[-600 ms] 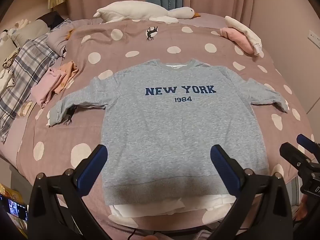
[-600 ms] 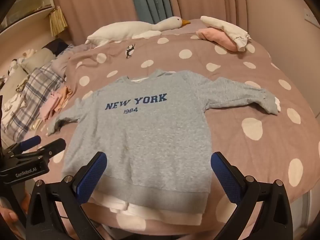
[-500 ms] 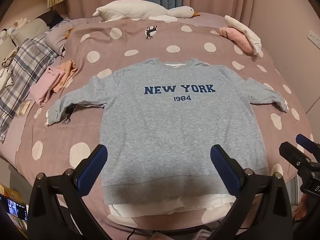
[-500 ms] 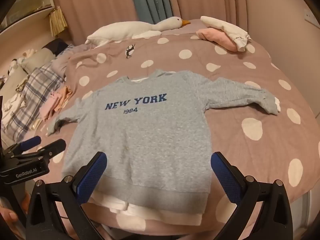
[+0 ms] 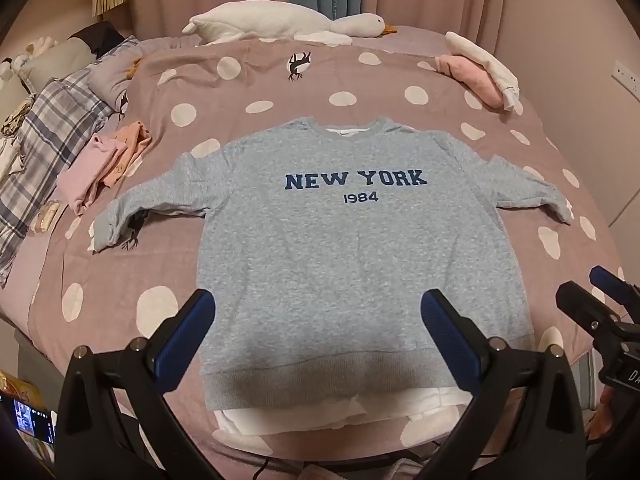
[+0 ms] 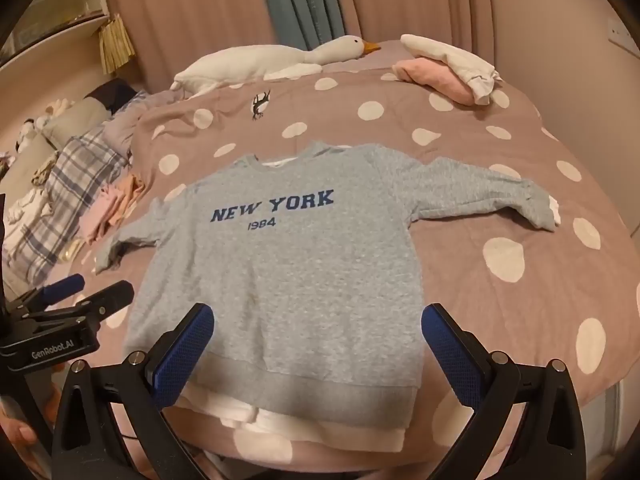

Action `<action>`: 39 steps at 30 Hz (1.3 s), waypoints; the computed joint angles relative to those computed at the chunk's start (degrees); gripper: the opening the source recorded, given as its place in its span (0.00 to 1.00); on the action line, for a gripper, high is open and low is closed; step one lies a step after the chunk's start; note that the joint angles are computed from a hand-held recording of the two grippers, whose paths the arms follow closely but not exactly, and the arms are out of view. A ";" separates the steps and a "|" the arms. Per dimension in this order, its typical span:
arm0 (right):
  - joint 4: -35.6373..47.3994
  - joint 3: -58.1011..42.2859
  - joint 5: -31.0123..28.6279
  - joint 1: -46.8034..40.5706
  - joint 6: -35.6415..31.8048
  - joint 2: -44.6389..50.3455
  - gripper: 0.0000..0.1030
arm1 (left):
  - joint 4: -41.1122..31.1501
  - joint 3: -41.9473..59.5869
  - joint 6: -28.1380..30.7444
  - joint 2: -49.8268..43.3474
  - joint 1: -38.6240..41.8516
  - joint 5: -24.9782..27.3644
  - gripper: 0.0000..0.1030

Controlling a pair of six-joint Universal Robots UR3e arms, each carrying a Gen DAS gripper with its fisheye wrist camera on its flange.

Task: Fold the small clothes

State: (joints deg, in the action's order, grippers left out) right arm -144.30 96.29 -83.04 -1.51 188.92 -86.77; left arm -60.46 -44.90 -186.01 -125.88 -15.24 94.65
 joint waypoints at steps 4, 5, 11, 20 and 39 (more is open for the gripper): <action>-0.15 0.13 -0.02 -0.04 -0.07 0.00 1.00 | 0.48 -0.58 -0.01 0.19 0.05 -0.10 1.00; -0.29 0.23 0.00 -0.06 -0.11 -0.02 1.00 | 0.36 -0.35 -0.02 0.04 0.01 -0.10 1.00; -0.39 0.39 0.07 -0.18 -0.20 -0.03 1.00 | 0.20 -0.29 -0.06 -0.19 -0.09 -0.19 1.00; -0.38 0.44 0.10 -0.25 -0.28 -0.08 1.00 | 0.25 -0.73 -0.05 -0.03 0.18 -0.68 1.00; -0.17 0.42 0.44 -0.39 -0.33 0.18 1.00 | -0.55 0.13 -0.05 -0.73 0.05 -0.73 1.00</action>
